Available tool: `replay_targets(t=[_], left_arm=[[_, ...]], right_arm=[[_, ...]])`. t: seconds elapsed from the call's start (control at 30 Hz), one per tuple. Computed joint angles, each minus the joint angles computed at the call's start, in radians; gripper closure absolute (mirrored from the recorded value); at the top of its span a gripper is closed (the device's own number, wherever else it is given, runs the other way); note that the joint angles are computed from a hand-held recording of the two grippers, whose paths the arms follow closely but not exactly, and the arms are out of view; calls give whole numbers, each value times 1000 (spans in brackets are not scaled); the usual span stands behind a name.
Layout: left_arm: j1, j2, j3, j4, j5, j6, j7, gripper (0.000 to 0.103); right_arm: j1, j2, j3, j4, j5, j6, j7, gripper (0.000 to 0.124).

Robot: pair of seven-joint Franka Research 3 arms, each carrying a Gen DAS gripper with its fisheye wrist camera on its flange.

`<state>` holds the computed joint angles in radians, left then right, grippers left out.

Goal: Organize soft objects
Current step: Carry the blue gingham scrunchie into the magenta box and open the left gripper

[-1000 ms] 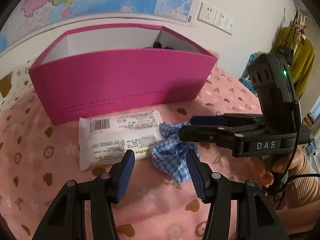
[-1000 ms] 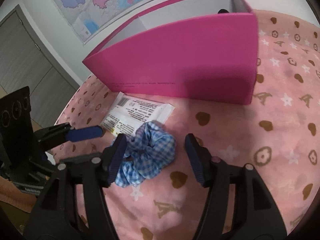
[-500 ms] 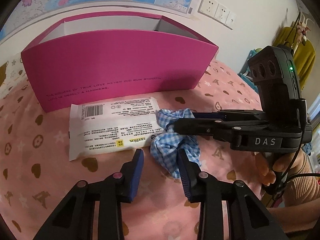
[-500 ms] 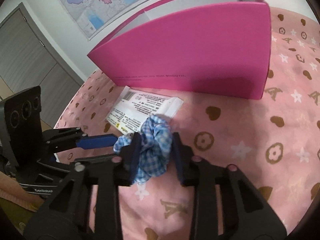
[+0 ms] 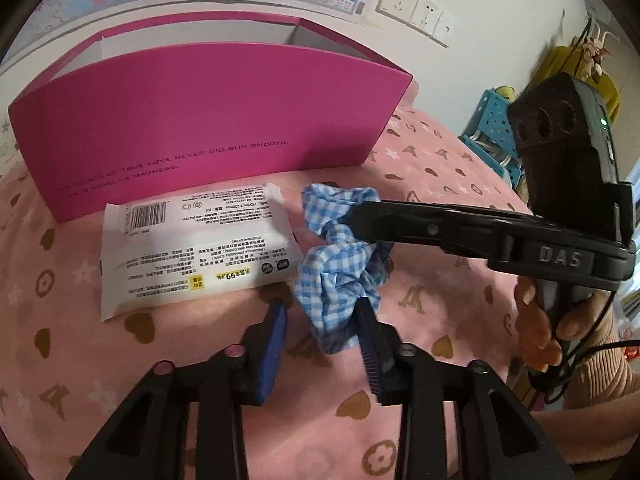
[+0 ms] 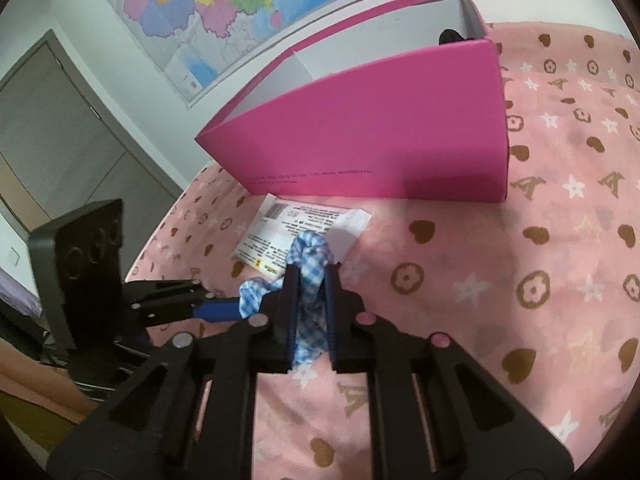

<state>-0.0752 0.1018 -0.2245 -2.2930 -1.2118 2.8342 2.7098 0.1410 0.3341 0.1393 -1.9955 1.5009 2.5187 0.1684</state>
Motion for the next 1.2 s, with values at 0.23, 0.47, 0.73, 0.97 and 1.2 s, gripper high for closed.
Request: replay_targets(t=[0.23,0.47,0.73,0.97,1.2], left_arm=[[3,-19,0,9,-126,-5,125,92],[-12,-47,28,22,-180,-26,185,92],[-26,-46,32,67,-163,-17,182,92],[-28,-42,29,116,-124,-9,163,92],[-9,-5,28,197,-84,-15,113,92]], right_arm=[[-7,-36,-6,-28,60,-20,-33,110],[1,-82,-23,-43,118,-39,-79,110],[13,-114,-40,-32,144,-34,-108,110],[16,-119,-45,5,155,-24,-119,110],[18,-105,-43,66,147,1,-115,110]])
